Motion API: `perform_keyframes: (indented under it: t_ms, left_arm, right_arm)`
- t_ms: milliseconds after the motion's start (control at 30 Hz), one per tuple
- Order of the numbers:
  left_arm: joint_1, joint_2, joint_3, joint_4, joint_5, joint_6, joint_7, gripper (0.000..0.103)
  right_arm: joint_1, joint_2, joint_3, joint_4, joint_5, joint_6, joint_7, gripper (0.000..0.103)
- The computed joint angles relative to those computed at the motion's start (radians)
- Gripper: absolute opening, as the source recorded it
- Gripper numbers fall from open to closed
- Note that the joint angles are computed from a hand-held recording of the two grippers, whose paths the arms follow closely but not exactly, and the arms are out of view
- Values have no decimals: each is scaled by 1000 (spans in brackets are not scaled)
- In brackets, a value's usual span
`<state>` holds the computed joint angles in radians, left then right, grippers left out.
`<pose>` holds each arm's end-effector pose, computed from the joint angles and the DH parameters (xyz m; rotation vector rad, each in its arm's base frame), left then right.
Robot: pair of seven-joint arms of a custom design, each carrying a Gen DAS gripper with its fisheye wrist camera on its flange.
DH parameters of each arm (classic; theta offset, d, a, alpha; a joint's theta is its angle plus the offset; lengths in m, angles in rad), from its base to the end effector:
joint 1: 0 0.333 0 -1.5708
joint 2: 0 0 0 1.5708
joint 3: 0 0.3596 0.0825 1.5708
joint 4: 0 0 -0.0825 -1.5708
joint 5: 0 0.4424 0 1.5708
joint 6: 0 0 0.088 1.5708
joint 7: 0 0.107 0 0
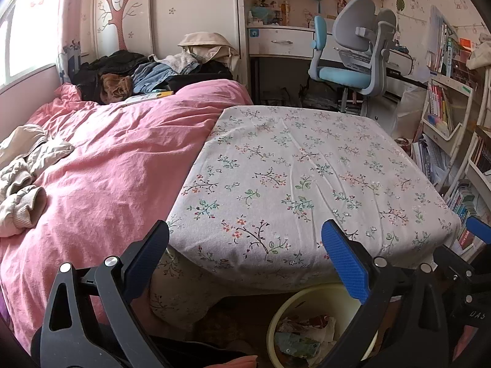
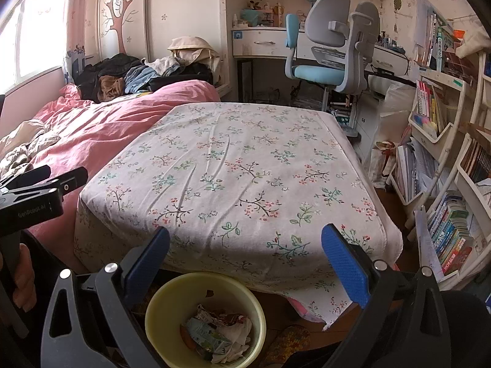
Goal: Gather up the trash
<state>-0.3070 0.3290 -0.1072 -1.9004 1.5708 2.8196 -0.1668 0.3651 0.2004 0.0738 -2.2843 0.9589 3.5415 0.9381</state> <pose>0.6202 -0.3214 0.3649 -1.6013 1.7105 -0.8415 0.5708 0.1556 0.3600 -1.6400 1.6620 -0.7891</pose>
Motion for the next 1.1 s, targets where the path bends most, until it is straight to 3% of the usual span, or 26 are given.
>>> perform_keyframes:
  t_ms: [1100]
  left_arm:
    - [-6, -4, -7, -3, 61, -23, -15, 96]
  right_arm:
    - [19, 16, -13, 24, 55, -10, -60, 95]
